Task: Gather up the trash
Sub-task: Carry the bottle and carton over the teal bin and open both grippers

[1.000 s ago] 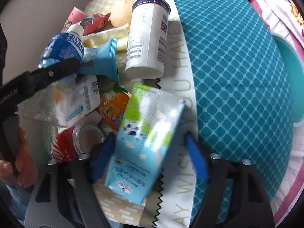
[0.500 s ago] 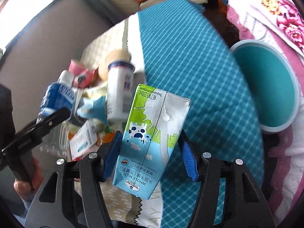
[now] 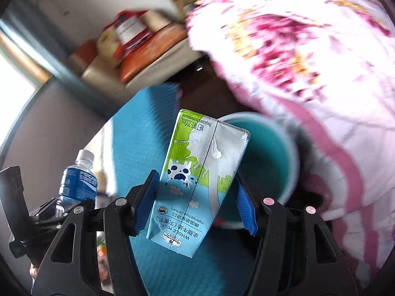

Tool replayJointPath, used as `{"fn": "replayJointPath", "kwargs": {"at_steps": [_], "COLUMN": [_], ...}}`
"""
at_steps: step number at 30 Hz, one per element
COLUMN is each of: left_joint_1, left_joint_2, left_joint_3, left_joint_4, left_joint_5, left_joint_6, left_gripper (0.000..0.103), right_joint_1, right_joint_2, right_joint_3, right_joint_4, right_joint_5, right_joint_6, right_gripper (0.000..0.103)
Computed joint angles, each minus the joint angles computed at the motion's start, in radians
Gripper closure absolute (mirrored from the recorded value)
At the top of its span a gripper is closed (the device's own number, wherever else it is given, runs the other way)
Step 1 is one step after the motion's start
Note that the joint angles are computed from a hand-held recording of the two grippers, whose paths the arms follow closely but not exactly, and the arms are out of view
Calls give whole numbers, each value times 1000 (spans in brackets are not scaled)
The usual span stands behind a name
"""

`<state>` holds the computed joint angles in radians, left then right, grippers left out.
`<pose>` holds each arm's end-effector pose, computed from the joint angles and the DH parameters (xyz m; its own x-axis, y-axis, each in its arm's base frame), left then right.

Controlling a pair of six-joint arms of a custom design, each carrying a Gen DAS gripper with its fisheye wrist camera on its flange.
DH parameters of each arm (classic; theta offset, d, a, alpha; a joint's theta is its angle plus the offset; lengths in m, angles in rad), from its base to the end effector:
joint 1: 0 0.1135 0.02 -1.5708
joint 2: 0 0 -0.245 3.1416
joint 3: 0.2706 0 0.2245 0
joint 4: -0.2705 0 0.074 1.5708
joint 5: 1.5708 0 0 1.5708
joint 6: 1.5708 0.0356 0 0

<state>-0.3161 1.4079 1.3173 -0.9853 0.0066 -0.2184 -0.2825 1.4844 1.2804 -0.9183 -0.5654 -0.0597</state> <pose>0.2406 -0.0789 0.2990 -0.8845 0.0613 -0.4625 0.1252 0.9862 -0.1086 0.2627 -0.0564 0.2788 -0.8645 0.1985 -0.4617 -0.0394 0.8891 0.4560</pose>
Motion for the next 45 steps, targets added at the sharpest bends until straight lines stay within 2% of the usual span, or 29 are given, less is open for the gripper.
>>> {"fn": "replayJointPath", "kwargs": {"at_steps": [5,9,13,19,25,33,38,45], "left_joint_1": [-148,-199,-214,-215,-209,-195,-181,-90], "left_joint_2": [297,500,621,717,659,545,391,173], "left_joint_3": [163,304,390,442,369,266,131,-20], "left_joint_4": [77,80,68,52,106,135,167,154], "left_joint_5": [-38,-49,-43,-19,-13,-9,-59,-43], "left_joint_6": [-22,-9,-12,-21,-20,-42,-44,-32], "left_gripper": [30,30,29,29,16,16,11,9], "right_joint_1": [-111,-159,-168,-168,-161,-129,-78,51], "right_joint_2": [105,151,208,243,256,221,225,255], "right_joint_3": [61,72,89,67,47,26,41,59], "right_joint_4": [8,22,39,63,83,74,70,81], "right_joint_5": [-16,-16,-8,0,10,17,50,130], "right_joint_6": [-52,-79,-75,-72,-70,-68,-61,-20], "right_gripper": [46,46,46,46,46,46,46,44]}}
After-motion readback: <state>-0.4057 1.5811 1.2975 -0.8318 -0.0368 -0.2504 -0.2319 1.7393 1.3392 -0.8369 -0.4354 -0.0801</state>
